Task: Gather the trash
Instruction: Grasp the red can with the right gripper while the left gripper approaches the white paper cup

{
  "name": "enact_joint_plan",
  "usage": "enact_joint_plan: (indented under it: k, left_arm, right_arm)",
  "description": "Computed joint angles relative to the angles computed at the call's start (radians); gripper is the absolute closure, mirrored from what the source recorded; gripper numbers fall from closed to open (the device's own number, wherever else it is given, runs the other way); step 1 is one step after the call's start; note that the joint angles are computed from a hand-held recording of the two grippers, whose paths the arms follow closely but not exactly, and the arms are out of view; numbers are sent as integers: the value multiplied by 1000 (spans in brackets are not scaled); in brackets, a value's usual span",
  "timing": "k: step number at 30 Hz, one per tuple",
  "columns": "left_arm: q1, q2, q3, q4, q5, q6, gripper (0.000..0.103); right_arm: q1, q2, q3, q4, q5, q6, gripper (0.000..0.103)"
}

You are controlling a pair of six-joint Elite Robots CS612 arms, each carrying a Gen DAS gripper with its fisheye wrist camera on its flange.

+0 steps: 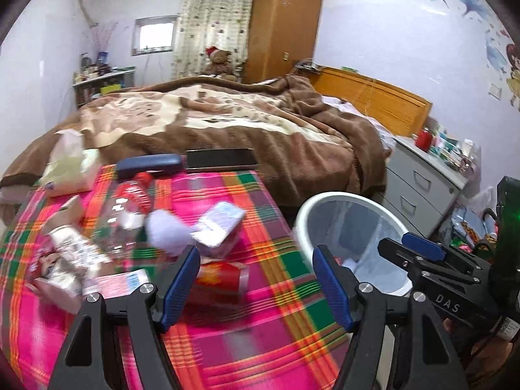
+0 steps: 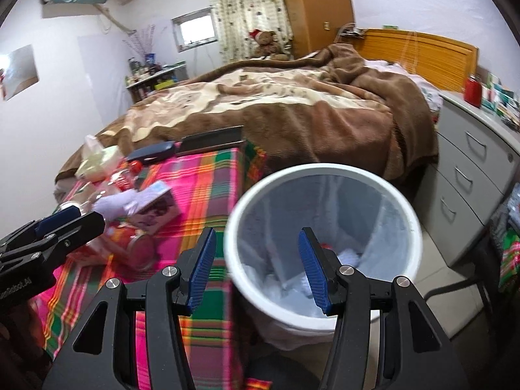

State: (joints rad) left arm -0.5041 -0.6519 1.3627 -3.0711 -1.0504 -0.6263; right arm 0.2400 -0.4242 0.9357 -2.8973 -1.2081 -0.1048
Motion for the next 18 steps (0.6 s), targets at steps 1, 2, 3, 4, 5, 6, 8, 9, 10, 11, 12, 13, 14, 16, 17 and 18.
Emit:
enact_joint_plan:
  k: [1, 2, 3, 4, 5, 6, 8, 9, 10, 11, 12, 13, 14, 16, 17, 18]
  left_arm:
    - [0, -7, 15, -2, 14, -9, 32]
    - [1, -18, 37, -5, 31, -21, 32]
    - [2, -27, 57, -10, 45, -32, 32]
    - [3, -34, 73, -21, 54, -37, 32]
    - [6, -43, 94, -35, 62, -42, 32]
    - [7, -48, 105, -36, 69, -49, 32]
    - [9, -65, 141, -35, 105, -67, 32]
    - [11, -69, 149, -31, 111, -77, 32]
    - [14, -75, 163, -30, 114, -94, 31]
    - [18, -81, 178, -39, 111, -106, 32]
    - [21, -85, 190, -47, 109, -117, 31]
    - [23, -89, 201, -45, 113, -126, 31]
    - [25, -93, 209, -39, 118, -132, 31]
    - [30, -100, 227, -28, 123, -148, 31]
    - [32, -101, 235, -30, 120, -150, 31]
    - [35, -103, 241, -27, 116, -155, 31]
  right_arm:
    - [3, 0, -1, 4, 7, -8, 49]
    - [7, 0, -1, 7, 11, -17, 49]
    - [9, 0, 0, 8, 13, -21, 49]
    - [13, 3, -5, 13, 16, -28, 49]
    - [17, 6, -11, 19, 21, -35, 49]
    - [21, 8, -14, 22, 26, -40, 49]
    - [27, 11, -19, 28, 32, -49, 49]
    - [29, 10, -17, 30, 31, -51, 49]
    - [33, 16, -29, 42, 33, -56, 49]
    - [36, 20, -36, 49, 34, -57, 49]
    - [38, 22, -41, 56, 37, -57, 49]
    - [39, 22, -40, 59, 43, -58, 49]
    - [41, 26, -47, 69, 52, -62, 49]
    - [45, 26, -48, 80, 65, -77, 49]
    - [45, 24, -44, 81, 70, -84, 49]
    - [48, 26, -49, 89, 77, -96, 49]
